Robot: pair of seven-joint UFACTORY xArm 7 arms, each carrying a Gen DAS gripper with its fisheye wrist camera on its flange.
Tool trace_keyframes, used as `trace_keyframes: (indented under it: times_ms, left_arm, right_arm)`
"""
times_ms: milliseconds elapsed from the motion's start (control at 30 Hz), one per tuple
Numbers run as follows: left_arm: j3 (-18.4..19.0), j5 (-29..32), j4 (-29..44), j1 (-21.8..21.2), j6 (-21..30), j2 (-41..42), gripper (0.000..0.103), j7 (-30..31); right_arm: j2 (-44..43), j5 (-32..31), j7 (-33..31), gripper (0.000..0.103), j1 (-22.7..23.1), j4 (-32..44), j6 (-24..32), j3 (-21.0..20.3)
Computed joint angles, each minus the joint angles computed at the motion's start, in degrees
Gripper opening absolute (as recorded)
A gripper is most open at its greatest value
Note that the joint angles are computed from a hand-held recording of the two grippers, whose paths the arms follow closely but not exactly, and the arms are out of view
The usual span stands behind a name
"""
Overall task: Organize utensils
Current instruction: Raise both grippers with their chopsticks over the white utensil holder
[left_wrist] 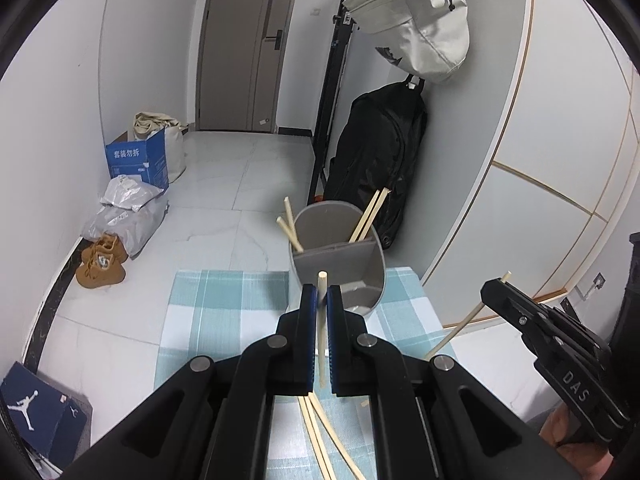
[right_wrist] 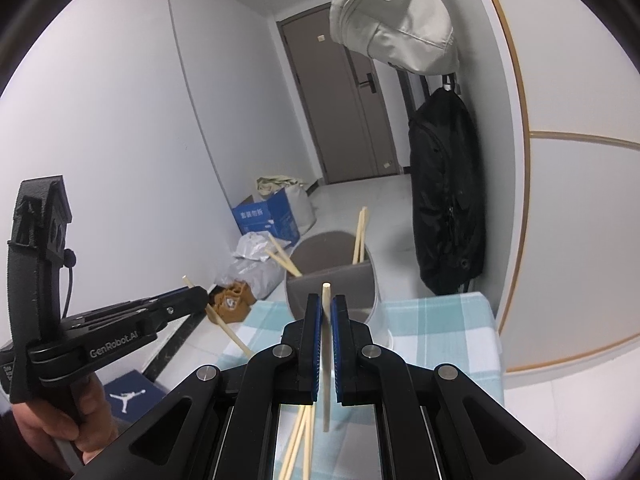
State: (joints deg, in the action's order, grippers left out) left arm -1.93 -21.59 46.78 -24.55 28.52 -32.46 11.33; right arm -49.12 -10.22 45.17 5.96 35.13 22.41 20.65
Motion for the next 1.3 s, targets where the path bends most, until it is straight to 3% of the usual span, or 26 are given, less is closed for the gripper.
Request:
trace_keyframes:
  times_ms: [533, 967, 1300]
  left_arm:
    - [-0.1, -1.8, 16.4, 1.4, 6.7, 8.2, 0.001, 1.4]
    - [-2.6, -0.2, 26.5, 4.4, 5.8, 16.9, 0.001, 1.5]
    - [-3.7, 0.4, 29.1, 5.9, 6.8, 22.6, 0.001, 2.3]
  right_arm:
    - [9.3, 0.6, -7.4, 0.004, -1.4, 12.4, -2.4, -4.9]
    - [21.9, -2.9, -11.2, 0.004, -5.6, 25.4, -5.5, -4.7]
    - [29.5, -5.8, -10.6, 0.004, -5.0, 27.8, -7.1, -5.9]
